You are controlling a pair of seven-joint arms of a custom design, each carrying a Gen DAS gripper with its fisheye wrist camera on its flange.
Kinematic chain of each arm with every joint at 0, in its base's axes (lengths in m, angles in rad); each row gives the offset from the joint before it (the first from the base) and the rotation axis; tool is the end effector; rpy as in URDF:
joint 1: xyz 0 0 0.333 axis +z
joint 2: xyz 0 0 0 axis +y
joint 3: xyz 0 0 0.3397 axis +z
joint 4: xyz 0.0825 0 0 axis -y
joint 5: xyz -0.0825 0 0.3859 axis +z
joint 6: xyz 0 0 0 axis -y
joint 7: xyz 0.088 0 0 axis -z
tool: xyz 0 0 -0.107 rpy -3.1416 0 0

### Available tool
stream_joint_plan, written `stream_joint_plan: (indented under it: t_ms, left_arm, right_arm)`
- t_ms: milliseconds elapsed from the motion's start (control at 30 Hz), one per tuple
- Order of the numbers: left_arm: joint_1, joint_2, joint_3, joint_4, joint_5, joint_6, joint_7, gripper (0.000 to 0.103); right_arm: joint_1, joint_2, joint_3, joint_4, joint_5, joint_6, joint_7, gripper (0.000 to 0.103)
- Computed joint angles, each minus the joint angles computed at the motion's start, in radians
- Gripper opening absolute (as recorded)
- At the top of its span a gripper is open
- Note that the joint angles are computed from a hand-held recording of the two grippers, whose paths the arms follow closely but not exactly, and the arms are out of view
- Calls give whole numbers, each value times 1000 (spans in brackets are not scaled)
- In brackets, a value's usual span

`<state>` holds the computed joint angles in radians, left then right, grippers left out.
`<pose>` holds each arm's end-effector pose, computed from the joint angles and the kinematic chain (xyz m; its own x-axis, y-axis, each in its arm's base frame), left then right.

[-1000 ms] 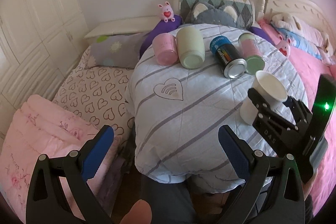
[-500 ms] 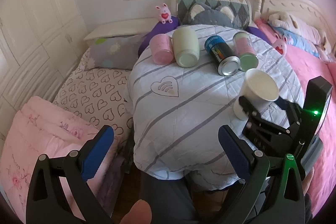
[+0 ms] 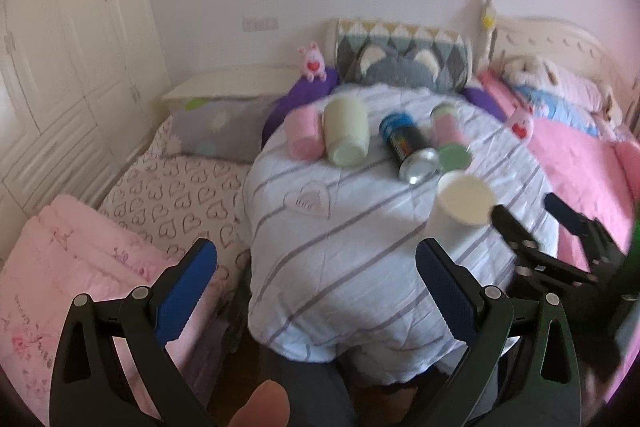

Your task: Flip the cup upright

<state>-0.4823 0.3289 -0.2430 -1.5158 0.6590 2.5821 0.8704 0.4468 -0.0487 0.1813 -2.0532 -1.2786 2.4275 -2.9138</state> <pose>0.5470 -0.4612 0.5858 -0.3759 -0.9252 -0.0513 -0.5886 0.2811 -0.7580 0.4672 0.3370 0.5294 -0.2377 -0.9646 -0.1143 -0.4489 0.2135 -0.8677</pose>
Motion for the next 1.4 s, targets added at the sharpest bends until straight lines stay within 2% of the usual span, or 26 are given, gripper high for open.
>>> stream_joint_plan:
  t_ms: [233,300,533,833,1400]
  left_arm:
    - [-28,-30,20,-30,107,109,-117,101]
    - [-32,-33,19,-35,124,119,-131,101]
    - [-36,-35,10,-46,135,99,-143,101]
    - [-33,-43,9,-57,138,80,-162,101]
    - [-37,-39,6,-60,139,66,-165,101]
  right_arm:
    - [19,-127,54,-10,91,-154,-63,87]
    - [17,-149,58,-16,141,-165,-76,87]
    - [1,-171,74,-42,207,-158,-85,87]
    - [-7,-168,74,-47,208,-113,-92,87]
    - [-9,-160,74,-46,213,-107,-93,87]
